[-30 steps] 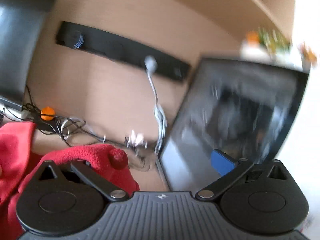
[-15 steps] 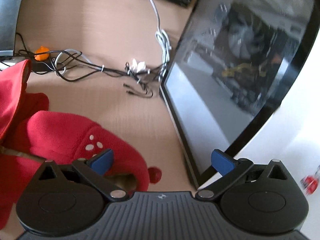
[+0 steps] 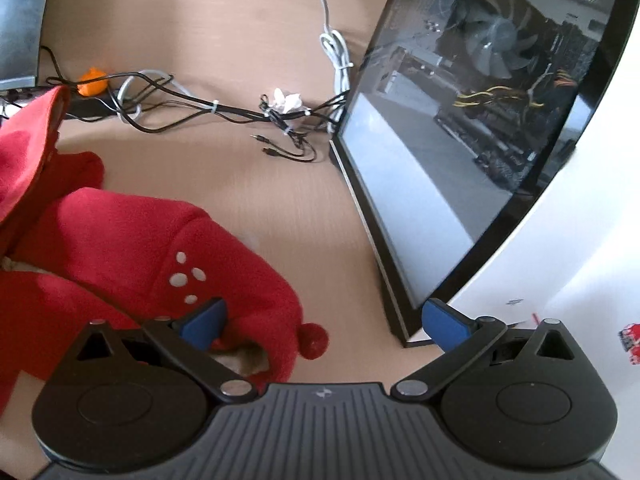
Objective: Fold clothes
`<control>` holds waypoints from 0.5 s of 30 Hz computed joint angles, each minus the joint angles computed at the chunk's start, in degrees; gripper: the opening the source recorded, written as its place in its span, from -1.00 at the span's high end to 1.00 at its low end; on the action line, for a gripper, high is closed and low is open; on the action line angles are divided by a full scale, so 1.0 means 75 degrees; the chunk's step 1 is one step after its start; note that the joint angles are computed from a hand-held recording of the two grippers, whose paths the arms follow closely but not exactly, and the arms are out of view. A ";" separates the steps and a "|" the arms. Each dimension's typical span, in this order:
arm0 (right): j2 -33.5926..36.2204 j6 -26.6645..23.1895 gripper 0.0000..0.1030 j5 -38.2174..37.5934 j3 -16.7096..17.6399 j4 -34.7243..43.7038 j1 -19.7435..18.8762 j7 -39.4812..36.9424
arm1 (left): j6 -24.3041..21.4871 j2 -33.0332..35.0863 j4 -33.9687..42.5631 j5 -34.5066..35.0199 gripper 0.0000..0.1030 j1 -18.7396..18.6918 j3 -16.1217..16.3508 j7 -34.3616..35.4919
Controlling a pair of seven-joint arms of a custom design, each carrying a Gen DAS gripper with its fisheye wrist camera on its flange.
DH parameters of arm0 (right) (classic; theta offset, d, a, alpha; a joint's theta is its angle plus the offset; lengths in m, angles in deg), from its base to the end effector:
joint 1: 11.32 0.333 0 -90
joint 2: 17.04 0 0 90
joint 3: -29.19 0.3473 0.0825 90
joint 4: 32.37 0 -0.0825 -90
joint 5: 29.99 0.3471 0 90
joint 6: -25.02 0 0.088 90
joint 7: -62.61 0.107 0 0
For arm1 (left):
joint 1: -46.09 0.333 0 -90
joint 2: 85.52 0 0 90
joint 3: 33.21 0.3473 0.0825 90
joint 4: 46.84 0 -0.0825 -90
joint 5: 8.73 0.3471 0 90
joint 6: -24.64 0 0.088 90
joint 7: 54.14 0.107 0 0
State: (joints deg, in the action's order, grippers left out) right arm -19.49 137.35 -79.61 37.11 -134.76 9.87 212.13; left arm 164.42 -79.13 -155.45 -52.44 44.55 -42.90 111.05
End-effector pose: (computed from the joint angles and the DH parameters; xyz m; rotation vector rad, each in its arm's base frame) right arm 0.4924 0.2190 0.6420 -1.6308 2.1496 -1.2079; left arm 0.5840 -0.1127 0.5382 -0.7470 2.6115 -0.9943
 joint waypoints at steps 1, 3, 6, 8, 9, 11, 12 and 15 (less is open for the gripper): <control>-0.0118 0.0269 -1.00 0.0095 -0.0027 -0.0069 -0.0012 0.0041 | -0.0358 -0.0110 0.0022 -0.0795 -0.98 0.0173 -0.0045 0.0703; -0.0395 0.1004 -1.00 0.0308 -0.0072 -0.0291 -0.0060 -0.0061 | -0.1117 -0.0253 0.0164 -0.1843 -0.98 0.0321 -0.0029 0.1857; -0.0541 0.1599 -1.00 0.0671 -0.0052 -0.0449 -0.0136 -0.0847 | -0.1417 -0.0270 0.0353 -0.2405 -0.99 0.0189 -0.0036 0.2746; -0.0181 0.0508 -1.00 0.0397 0.0112 -0.0144 -0.0172 -0.1074 | -0.1326 -0.0266 0.0386 -0.2619 -0.99 0.0049 -0.0077 0.3116; -0.0116 0.0175 -1.00 0.0144 0.0134 -0.0074 -0.0166 -0.0736 | -0.1214 -0.0251 0.0401 -0.2662 -0.99 -0.0029 -0.0103 0.3287; -0.0116 -0.0194 -1.00 -0.0272 0.0124 -0.0015 -0.0156 0.0134 | -0.0965 -0.0226 0.0411 -0.2747 -0.99 -0.0173 -0.0161 0.3653; -0.0106 -0.0396 -1.00 -0.0463 0.0121 0.0026 -0.0153 0.0553 | -0.0849 -0.0234 0.0374 -0.2811 -0.99 -0.0239 -0.0194 0.3876; -0.0245 -0.0234 -1.00 -0.0875 0.0095 0.0051 -0.0128 0.0918 | -0.1028 -0.0281 0.0292 -0.2931 -0.99 -0.0300 -0.0181 0.4483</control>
State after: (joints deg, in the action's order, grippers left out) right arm -21.32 135.59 -86.16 37.83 -134.37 8.91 219.01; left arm 156.72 -81.23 -153.26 -74.42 42.30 -44.26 144.68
